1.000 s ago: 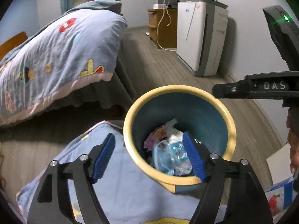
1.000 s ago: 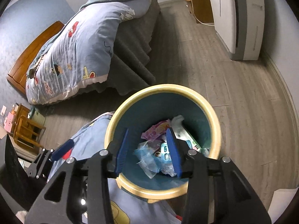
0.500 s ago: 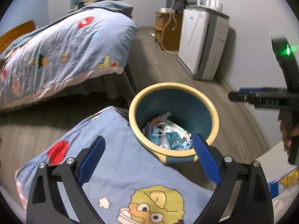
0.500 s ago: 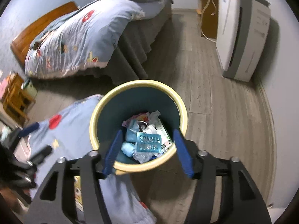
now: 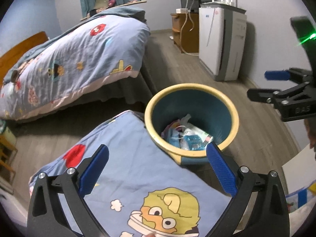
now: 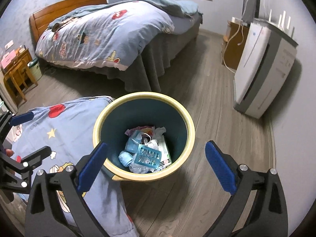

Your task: Collect trash

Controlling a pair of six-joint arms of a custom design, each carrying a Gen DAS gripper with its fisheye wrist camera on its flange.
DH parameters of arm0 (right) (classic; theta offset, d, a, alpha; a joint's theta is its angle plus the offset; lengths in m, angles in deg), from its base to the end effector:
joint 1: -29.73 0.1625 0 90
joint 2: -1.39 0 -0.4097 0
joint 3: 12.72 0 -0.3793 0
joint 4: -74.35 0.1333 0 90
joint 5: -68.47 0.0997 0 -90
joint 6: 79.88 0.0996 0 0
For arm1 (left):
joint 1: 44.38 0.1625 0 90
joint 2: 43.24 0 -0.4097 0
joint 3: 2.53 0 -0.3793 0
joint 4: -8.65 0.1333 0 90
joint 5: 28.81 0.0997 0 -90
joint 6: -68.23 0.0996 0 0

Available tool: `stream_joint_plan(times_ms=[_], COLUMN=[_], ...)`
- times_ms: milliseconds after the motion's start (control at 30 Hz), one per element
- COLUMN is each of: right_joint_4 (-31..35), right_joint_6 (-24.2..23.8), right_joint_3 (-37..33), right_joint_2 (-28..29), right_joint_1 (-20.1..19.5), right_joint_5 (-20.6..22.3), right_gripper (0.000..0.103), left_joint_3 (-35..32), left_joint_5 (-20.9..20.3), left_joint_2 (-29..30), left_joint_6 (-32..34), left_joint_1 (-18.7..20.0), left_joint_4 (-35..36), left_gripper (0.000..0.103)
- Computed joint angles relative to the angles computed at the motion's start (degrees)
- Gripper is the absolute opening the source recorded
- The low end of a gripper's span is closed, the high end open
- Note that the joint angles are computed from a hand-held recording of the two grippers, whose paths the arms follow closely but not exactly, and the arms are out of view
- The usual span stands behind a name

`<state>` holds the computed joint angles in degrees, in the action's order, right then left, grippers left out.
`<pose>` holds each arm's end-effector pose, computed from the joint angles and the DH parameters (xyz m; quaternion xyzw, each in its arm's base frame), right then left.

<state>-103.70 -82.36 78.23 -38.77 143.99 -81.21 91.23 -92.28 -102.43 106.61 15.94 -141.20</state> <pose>0.3154 -0.5847 0.1532 0.0354 -0.8364 0.3612 0.4107 -0.1676 -0.6531 0.2612 0.4899 0.8152 -0.1954 0.2394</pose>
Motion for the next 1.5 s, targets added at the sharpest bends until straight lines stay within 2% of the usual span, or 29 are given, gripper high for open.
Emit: stream_joint_plan(times_ms=[167,500,1500], right_joint_4=[-0.14,1.65,2.36], right_joint_6=[-1.92,-0.86,-0.30], right_joint_3=[-0.67,-1.09,-0.93], right_joint_2=[0.67,0.87,1.04], right_joint_1=[0.18,-0.03,-0.07], right_joint_5=[-0.01,-0.05,-0.43], right_gripper=[0.097,0.097,0.097], left_joint_3=[0.81,0.50,0.62], left_joint_5=[0.00,-2.31,-2.58], left_joint_2=[-0.17,-0.86,-0.81], left_joint_6=[1.00,-0.17,-0.95], left_joint_1=[0.03,0.38,0.29], left_joint_4=[-1.27,2.07,2.64], left_gripper=[0.098,0.098,0.098])
